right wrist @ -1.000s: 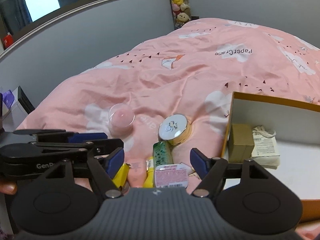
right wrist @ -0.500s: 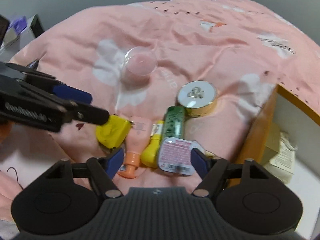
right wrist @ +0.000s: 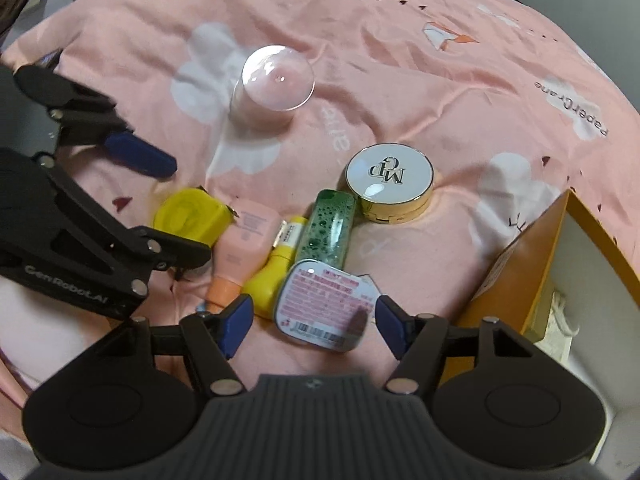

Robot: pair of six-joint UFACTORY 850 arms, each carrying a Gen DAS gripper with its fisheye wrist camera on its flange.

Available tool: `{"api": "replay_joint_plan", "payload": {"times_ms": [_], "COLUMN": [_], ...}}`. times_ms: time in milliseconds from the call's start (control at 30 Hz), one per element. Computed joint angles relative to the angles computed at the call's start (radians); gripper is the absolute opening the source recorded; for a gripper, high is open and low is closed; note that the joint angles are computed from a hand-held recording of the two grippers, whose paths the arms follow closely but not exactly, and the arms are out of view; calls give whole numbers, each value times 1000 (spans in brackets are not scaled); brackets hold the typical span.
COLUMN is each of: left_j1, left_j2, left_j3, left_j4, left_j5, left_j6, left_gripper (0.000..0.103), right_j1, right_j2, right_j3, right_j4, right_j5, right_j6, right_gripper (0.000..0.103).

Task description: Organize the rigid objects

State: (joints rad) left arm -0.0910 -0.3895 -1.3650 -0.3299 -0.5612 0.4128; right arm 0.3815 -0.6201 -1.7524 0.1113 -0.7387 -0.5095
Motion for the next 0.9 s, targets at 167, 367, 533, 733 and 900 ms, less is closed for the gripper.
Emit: {"api": "replay_joint_plan", "payload": {"times_ms": [167,367,533,733,900], "left_j1": [7,1,-9,-7,2], "left_j2": [-30,-31,-14,10,34], "left_j3": [-20,-16,11,39,61], "left_j4": [14,41,62,18,-64], "left_j5": [-30,-25,15,54,87], "left_j6": [-18,-31,-41,-16,23], "left_gripper": [73,62,62,61,61], "right_j1": [-1,7,-8,-13,-7], "right_j2": [-49,-106,-143,-141,-73], "right_j3": [-71,-140,-188,-186,-102], "right_j4": [-22,-69,0,37,35], "right_j5": [-70,-127,-182,-182,-100], "right_j6": [-58,15,58,99,100], "right_gripper": [78,79,69,61,61]}}
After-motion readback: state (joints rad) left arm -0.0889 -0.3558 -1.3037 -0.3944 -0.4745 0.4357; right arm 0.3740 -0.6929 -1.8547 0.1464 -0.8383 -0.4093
